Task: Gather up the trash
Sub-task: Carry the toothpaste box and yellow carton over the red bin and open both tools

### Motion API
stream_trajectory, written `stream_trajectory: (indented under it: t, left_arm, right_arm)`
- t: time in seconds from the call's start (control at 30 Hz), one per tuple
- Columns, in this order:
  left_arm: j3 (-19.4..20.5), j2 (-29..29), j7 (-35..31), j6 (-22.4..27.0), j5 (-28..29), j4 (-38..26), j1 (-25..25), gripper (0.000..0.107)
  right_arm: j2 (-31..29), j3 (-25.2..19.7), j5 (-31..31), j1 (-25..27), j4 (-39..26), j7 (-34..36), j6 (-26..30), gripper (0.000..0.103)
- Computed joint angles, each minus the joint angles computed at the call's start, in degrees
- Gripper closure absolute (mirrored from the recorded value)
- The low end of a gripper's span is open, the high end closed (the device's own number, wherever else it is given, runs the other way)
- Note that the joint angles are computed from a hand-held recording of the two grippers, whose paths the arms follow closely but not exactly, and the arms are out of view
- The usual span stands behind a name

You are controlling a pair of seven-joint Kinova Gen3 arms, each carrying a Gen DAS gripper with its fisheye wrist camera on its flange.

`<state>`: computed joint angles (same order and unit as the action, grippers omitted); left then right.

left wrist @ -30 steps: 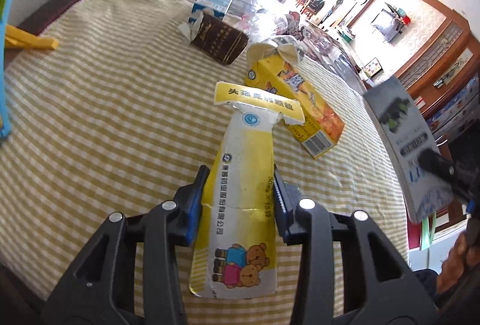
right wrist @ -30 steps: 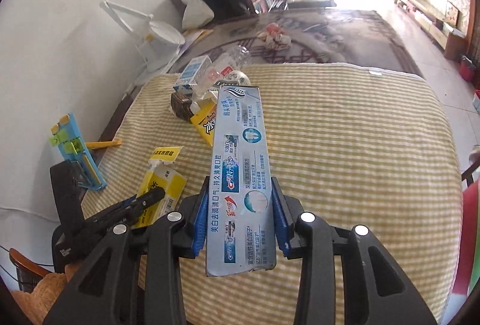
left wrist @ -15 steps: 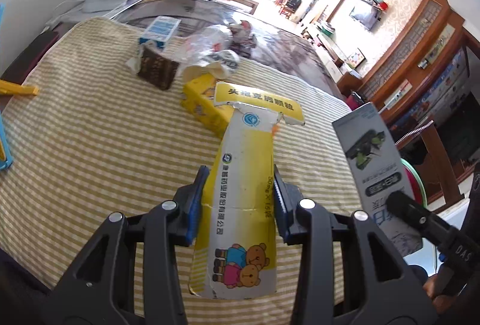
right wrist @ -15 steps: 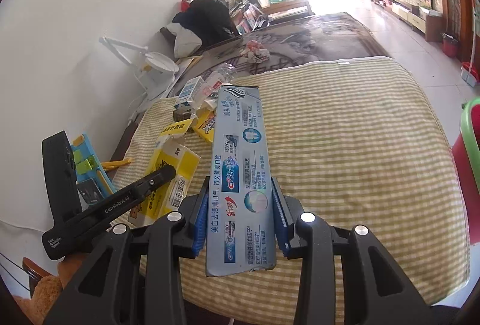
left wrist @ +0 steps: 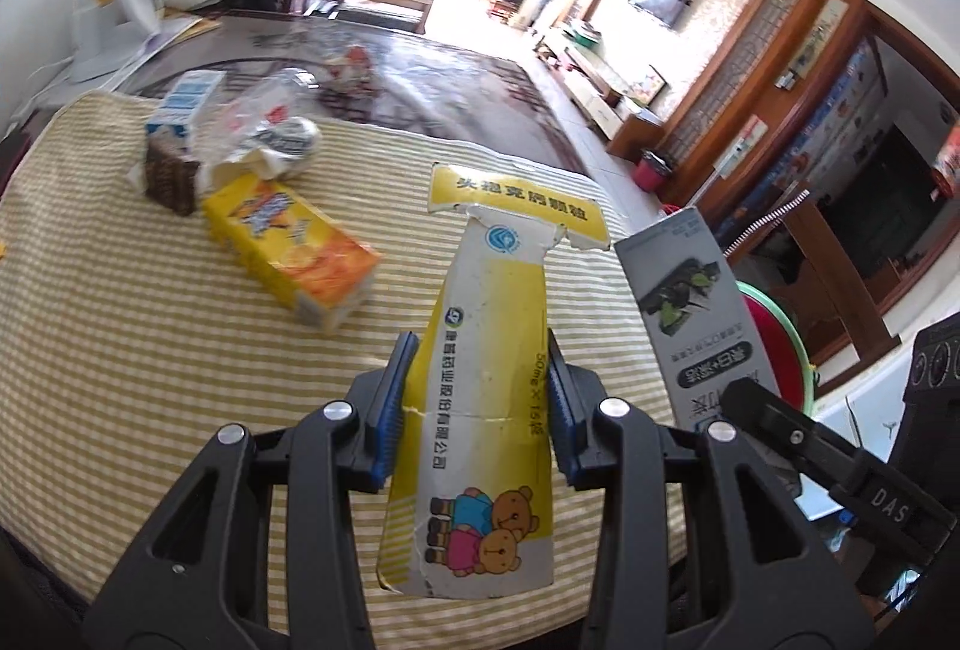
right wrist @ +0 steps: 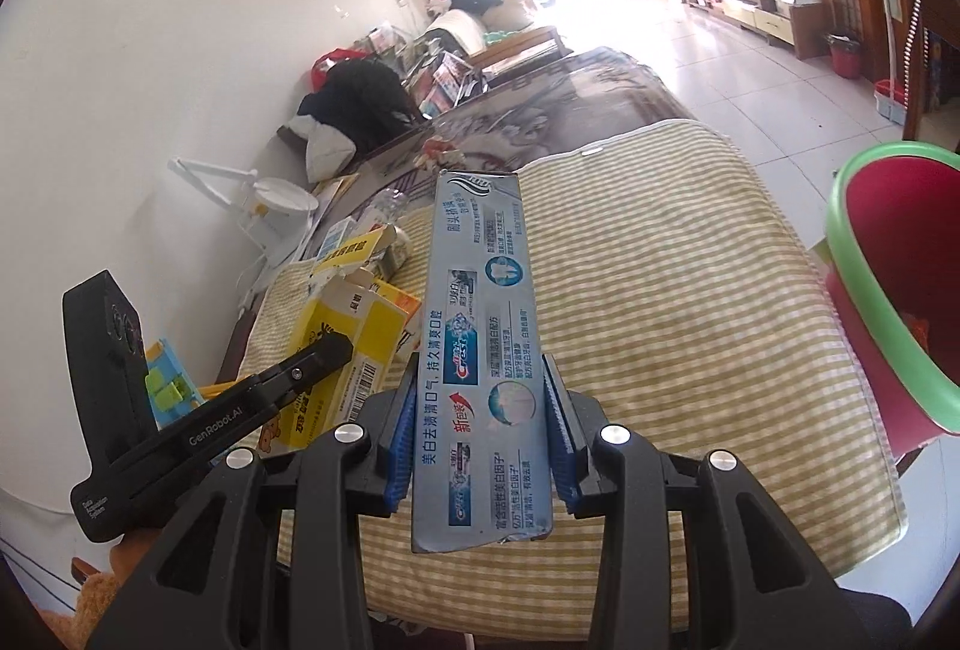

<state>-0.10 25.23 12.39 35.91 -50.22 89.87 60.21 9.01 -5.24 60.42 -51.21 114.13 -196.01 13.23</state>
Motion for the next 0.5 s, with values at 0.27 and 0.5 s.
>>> stream_trajectory:
  t: [0.27, 0.5]
  left_arm:
    - [1.46, 3.57, -9.52, -0.81, 4.84, -6.37, -1.25, 0.069]
    - [0.87, 6.91, -17.66, -1.51, 10.86, -11.39, -0.93, 0.069]
  right_arm:
    - [-5.41, -0.77, 10.07, 2.18, 5.35, -14.72, 5.46, 0.068]
    - [-10.73, -3.05, 6.78, 9.44, 10.16, -16.43, 12.28, 0.068]
